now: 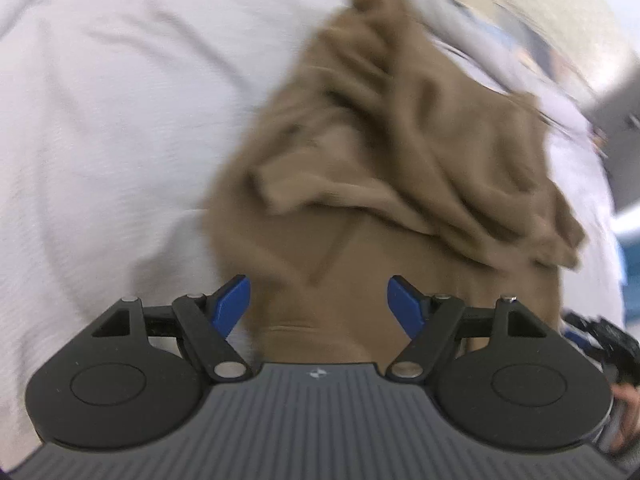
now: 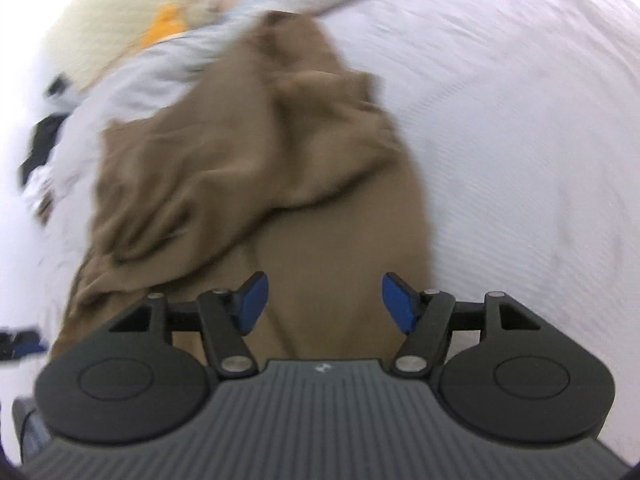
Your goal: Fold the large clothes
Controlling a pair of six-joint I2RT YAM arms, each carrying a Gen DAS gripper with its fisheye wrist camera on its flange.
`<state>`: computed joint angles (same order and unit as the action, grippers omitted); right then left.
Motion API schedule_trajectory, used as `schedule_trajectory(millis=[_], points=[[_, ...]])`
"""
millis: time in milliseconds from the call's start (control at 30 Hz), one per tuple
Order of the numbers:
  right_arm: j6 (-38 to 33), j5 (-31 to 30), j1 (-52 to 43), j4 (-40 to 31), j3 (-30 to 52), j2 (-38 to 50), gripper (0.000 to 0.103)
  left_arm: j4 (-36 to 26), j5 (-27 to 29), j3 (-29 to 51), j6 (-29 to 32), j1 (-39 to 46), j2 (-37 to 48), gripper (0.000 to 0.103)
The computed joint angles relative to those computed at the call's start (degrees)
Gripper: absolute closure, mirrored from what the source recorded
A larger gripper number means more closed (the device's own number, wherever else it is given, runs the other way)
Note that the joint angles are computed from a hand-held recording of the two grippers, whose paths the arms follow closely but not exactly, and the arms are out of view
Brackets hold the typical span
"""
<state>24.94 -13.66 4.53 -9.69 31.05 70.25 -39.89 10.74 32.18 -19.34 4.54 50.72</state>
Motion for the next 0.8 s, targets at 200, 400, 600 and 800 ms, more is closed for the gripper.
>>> schedule_trajectory(millis=[200,400,600,800], points=[[5.12,-0.12,-3.56,-0.4,1.19,6.68,0.037,0.41,5.78,-2.13,-0.04,7.1,5.47,0.023],[1.36,0.56,-3.39,-7.62,5.6,10.96,0.038,7.78,5.7,-3.21,-7.53,0.72,11.51,0.023],[0.97,-0.06,-1.14,-8.52,6.68,12.98,0.029,11.25,3.1,-3.4,-11.45,-3.89,14.98,0.024],[1.86,2.07,3.34,-5.83,6.24,14.28,0.026,12.67,1.03,-3.89,-11.88,-4.86,15.61,0.025]])
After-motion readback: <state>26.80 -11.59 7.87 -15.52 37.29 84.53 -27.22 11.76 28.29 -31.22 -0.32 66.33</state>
